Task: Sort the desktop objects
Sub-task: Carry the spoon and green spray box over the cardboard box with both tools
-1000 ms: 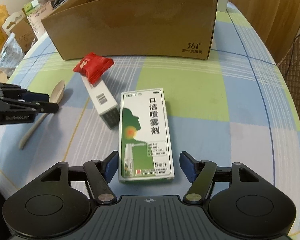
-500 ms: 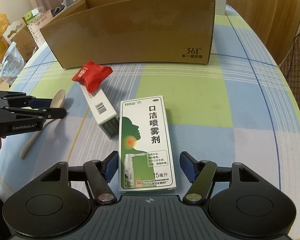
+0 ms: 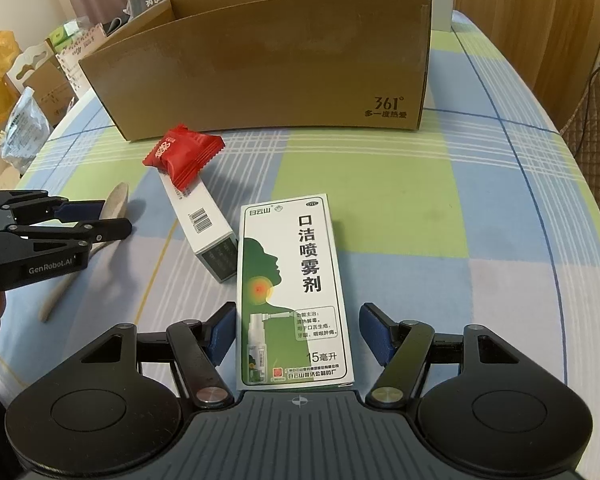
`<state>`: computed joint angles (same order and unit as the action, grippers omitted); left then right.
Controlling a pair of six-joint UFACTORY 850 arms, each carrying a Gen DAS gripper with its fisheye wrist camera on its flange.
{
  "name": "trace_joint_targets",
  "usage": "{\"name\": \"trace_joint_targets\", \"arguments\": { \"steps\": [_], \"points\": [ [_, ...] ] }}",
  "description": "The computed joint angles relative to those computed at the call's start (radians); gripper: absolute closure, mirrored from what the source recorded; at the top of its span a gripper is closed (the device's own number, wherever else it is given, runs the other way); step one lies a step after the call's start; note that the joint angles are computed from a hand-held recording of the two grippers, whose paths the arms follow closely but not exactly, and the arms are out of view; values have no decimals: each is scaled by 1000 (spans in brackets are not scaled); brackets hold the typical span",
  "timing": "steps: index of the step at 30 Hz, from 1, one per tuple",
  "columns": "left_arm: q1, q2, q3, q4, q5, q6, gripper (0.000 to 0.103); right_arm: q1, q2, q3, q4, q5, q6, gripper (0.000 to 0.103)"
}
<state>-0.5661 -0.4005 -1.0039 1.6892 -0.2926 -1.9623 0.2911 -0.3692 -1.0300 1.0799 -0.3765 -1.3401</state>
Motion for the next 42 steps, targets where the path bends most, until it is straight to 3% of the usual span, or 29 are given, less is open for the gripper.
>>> {"name": "trace_joint_targets", "arguments": {
  "steps": [9,17,24,29,30,31,42],
  "points": [
    [0,0,5,43,-7,-63,75,1,-6,-2,24,4,-25,39],
    [-8,8,-1,-23,-16,-23,76,4,-9,-5,38,12,-53,39],
    [-3,29,-1,-19,-10,-89,76,13,-7,-3,30,26,-61,39],
    [-8,32,-8,-73,-10,-56,76,21,-13,-6,60,34,-92,40],
    [-10,33,-9,-84,-10,-48,76,24,-15,-8,59,36,-94,48],
    [-12,33,-10,-95,-8,-40,76,26,-17,-10,41,39,-81,50],
    [-35,61,-16,-211,-35,45,76,9,53,33,95,60,-95,50]
  ]
}}
